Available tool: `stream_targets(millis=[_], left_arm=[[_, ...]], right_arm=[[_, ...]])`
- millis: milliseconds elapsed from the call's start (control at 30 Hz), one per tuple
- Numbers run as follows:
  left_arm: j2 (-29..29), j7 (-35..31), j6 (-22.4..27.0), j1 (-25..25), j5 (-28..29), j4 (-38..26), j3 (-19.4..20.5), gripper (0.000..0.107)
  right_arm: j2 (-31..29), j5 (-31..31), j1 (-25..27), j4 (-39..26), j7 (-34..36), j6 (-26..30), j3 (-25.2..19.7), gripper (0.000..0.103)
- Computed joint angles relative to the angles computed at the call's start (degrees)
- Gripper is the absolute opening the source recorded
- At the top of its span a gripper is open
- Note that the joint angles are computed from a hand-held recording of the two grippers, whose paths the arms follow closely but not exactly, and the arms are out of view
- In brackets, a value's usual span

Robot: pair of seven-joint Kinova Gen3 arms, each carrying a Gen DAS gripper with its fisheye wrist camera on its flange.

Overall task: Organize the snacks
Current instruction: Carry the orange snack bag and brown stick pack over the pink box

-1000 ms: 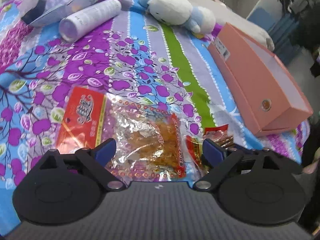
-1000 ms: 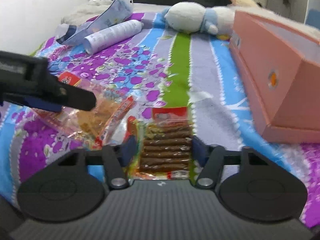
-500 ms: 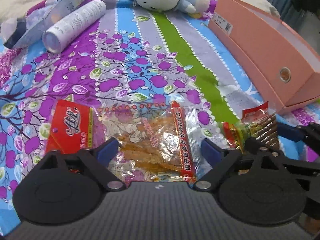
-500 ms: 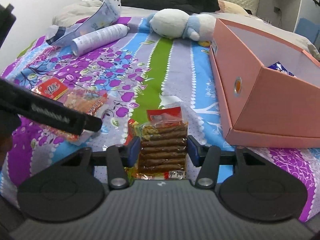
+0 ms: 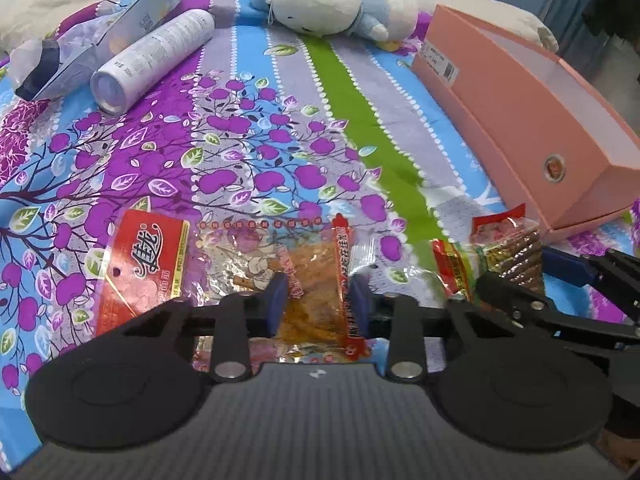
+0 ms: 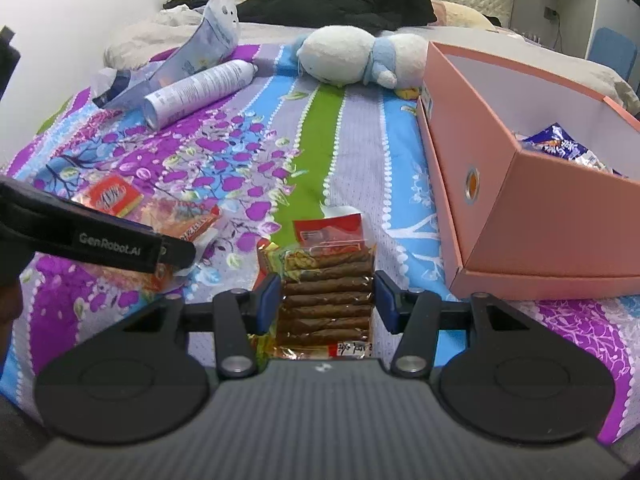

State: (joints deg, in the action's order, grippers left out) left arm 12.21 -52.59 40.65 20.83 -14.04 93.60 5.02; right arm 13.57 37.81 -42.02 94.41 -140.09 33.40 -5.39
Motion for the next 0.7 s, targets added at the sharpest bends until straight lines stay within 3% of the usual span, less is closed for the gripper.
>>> stream_targets(millis=[67,100,200,433,700], left_arm=[[-0.5,0.5,-0.1,-0.2,0.7,0.2,0.0,0.027],[-1.0,1.3,-0.6,-0.1,0.8,0.7,-0.1,0.017],[-2.4,6.6,-0.6,1.9,-3.2,1.2,-0.7,0.012],[-5.9,14.5,-1.8,1.4,-6.3,1.9,0.2,0.008],[-7.9,19.1,-4.0,-0.1,-7.8,-0.3,2.0,0.006]], right_arm=[[-0.3,0.2,-0.1,-0.1,0.0,0.0,0.0,0.053],[-0.5,0.1,0.0,-0.1,0.1,0.0,-0.1,0.053],[-1.1,-0.5,0.5,-0.4,0.3,0.0,-0.4,0.053],[-2.4,-0.2,0.7,-2.0,-0.1,0.9,-1.0,0.053],[-3.5,-1.3,2.1,-5.1,1.1,2.8,-1.9,0.052]])
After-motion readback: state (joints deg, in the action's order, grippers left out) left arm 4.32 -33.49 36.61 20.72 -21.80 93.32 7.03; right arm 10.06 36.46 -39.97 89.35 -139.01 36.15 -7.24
